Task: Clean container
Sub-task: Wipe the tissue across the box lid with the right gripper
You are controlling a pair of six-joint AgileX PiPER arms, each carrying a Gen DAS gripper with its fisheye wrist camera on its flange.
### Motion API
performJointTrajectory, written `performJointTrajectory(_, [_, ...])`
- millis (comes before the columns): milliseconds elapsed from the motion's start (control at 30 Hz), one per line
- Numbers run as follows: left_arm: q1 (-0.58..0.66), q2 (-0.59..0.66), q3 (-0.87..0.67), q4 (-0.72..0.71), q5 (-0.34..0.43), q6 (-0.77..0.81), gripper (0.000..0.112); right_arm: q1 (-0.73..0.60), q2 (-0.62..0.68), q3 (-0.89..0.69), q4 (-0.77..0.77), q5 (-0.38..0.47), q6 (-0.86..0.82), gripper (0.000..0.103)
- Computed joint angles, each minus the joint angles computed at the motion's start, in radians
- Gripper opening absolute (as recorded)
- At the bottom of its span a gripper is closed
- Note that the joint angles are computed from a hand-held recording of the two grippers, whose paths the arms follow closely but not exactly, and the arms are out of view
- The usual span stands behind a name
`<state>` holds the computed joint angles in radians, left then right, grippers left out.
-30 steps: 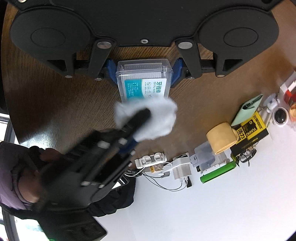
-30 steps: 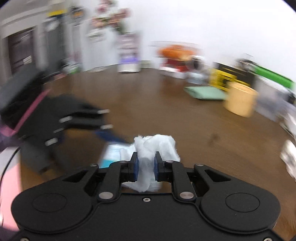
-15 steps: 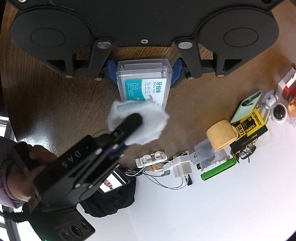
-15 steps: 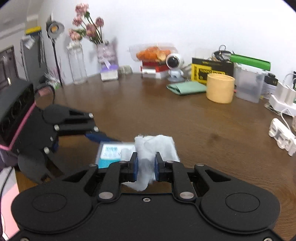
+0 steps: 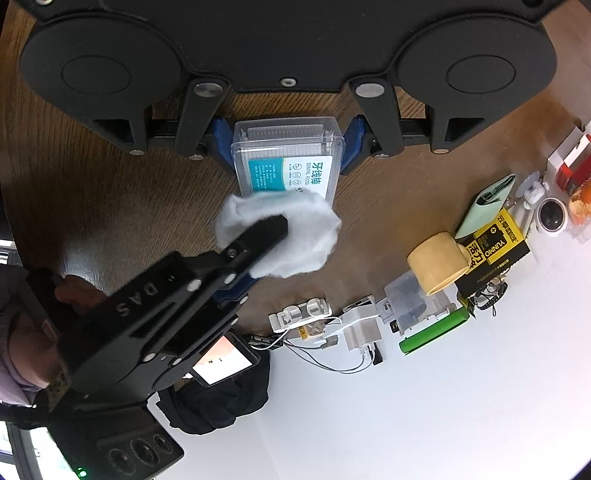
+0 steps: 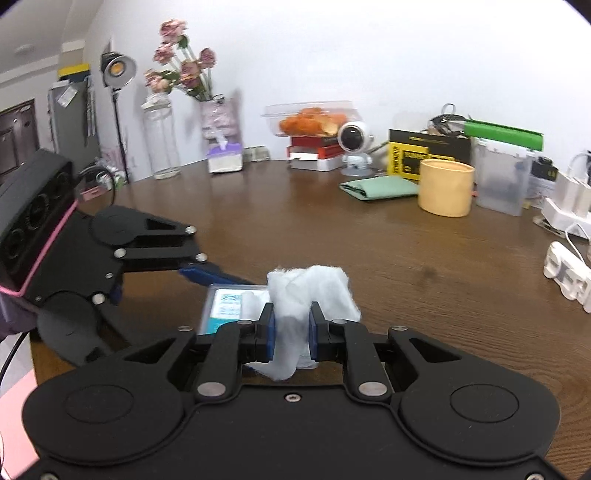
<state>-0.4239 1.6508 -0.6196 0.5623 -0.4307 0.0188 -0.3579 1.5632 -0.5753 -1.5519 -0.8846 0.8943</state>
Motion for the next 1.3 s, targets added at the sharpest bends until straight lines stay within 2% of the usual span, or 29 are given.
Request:
performJointTrajectory(233, [-0.012,0.000,0.007,-0.045,-0.004,0.046,0.057,0.028,0.018,-0.003,-0.046,-0.075,-0.054,0.018])
performJointTrajectory(333, [-0.019,0.000,0.012,-0.080,-0.007,0.081,0.057,0.017,0.020,0.024,-0.033,-0.099,-0.133,0.019])
performJointTrajectory(500, [-0.031,-0.001,0.020,-0.134,-0.014,0.135,0.057,-0.019,0.036,0.006,0.026,-0.048,-0.090,0.018])
performJointTrajectory(667, [-0.036,-0.003,0.027,-0.154,-0.018,0.154,0.057,0.040,0.046,-0.019,0.068,-0.020,-0.060,0.021])
performJointTrajectory(867, [-0.028,-0.002,0.021,-0.121,-0.013,0.121,0.057,0.050,-0.014,0.035,-0.016,-0.048,-0.098,0.019])
performJointTrajectory(1033, [-0.046,-0.010,0.045,-0.171,-0.023,0.160,0.057,-0.012,-0.003,0.017,-0.008,-0.002,-0.072,0.019])
performJointTrajectory(1133, [-0.045,-0.014,0.047,-0.160,-0.020,0.146,0.057,0.028,0.012,-0.007,0.013,0.005,-0.054,0.019])
performJointTrajectory(1200, [-0.019,-0.004,0.018,-0.090,-0.011,0.094,0.057,0.066,0.019,-0.019,0.022,0.000,-0.055,0.019])
performJointTrajectory(1300, [-0.004,-0.001,0.009,-0.032,-0.013,0.052,0.057,0.083,-0.023,0.014,-0.036,-0.017,-0.067,0.019])
